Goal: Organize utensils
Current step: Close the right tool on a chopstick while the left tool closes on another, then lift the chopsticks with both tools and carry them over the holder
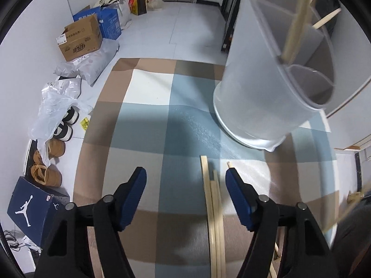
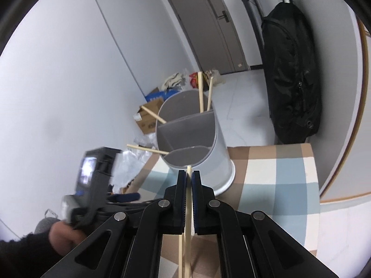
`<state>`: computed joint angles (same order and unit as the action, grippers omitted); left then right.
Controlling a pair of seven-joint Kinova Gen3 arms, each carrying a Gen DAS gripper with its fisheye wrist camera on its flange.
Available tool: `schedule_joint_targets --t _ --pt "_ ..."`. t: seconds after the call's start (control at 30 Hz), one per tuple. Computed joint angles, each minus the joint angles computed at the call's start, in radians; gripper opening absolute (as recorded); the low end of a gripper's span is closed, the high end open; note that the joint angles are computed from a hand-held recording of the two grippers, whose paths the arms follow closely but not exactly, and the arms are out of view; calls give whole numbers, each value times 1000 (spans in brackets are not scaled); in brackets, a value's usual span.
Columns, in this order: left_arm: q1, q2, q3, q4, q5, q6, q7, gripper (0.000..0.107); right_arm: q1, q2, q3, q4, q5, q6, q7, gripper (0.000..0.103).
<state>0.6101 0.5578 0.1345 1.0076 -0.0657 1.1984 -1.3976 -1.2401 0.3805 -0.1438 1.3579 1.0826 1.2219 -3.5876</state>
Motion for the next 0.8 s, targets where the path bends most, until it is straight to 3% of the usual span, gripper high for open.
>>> schedule_joint_targets --t 0.13,0.37,0.4,0.5,0.6,0.8 --pt "14 55 -9 -81 -5 93 25 46 -9 -11 2 34 46 -1 -40 4" --pt "46 98 -26 -169 -20 164 64 44 -16 -26 -18 52 95 22 -69 4" --pt "53 108 -28 -187 -27 174 63 41 -11 -28 -20 60 100 15 -75 4" --pt "79 121 -41 -214 -56 191 58 20 -7 -34 -26 77 118 10 -98 4" --pt "60 118 -32 -209 -26 185 68 4 -2 -37 -33 80 123 13 -103 4" --pt "33 89 -31 -151 5 133 108 2 2 -35 -41 74 118 17 -89 4"
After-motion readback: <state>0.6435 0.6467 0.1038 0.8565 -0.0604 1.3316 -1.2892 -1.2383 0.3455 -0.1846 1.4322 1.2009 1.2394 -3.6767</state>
